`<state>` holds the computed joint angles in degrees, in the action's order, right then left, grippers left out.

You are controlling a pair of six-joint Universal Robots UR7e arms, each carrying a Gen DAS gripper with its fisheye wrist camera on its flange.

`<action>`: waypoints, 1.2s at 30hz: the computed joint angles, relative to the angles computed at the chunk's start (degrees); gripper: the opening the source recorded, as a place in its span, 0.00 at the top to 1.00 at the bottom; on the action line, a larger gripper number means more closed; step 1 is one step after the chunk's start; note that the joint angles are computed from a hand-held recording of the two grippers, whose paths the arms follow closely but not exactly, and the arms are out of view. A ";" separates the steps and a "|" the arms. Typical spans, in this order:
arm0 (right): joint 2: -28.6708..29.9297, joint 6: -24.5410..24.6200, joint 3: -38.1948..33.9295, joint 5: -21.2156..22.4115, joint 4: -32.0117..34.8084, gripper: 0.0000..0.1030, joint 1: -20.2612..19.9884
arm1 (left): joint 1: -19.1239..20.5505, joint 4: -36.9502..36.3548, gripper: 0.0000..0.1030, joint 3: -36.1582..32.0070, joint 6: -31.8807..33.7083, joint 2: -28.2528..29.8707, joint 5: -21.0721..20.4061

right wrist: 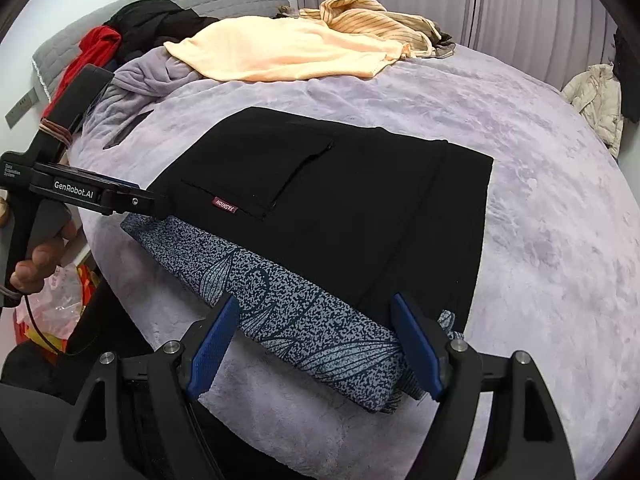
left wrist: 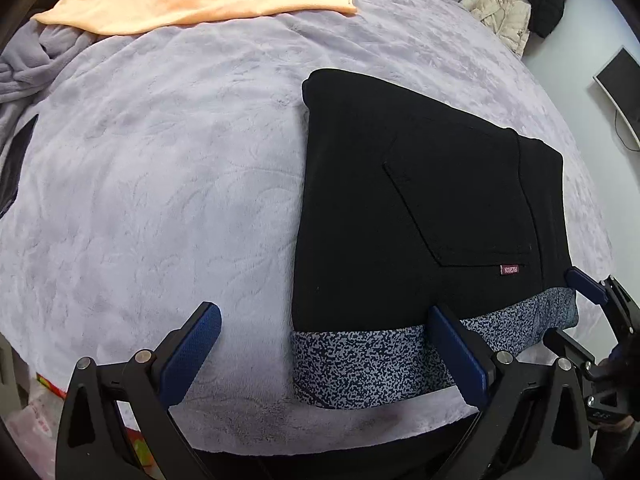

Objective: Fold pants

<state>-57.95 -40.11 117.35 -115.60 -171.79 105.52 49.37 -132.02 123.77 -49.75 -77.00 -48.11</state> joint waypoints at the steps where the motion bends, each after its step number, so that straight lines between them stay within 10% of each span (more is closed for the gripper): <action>1: 0.06 -0.21 -0.13 -0.50 0.21 0.22 0.23 | -0.40 0.52 0.00 -0.07 -0.37 -0.21 0.37; 8: -0.31 3.92 -2.62 1.43 2.95 0.21 0.03 | -0.39 6.67 0.00 -7.72 0.33 2.81 14.87; 11: 0.50 4.92 -3.33 1.56 2.27 0.21 -0.20 | 3.72 0.17 0.00 -11.36 7.17 5.59 11.21; 15: 0.31 5.24 -3.08 1.85 2.49 0.21 0.24 | 6.88 8.90 0.00 -15.30 4.08 9.90 10.59; 21: 0.08 3.64 -2.53 0.25 2.76 0.21 1.07 | 2.63 0.73 0.00 -5.52 0.60 1.54 8.33; 32: 2.51 0.98 -3.65 -0.83 2.67 0.20 1.27 | -0.19 15.42 0.00 -6.16 -9.49 2.53 12.72; 36: 0.03 3.37 -3.14 1.33 3.75 0.20 1.23 | -3.23 10.56 0.00 -4.56 -5.56 0.74 10.55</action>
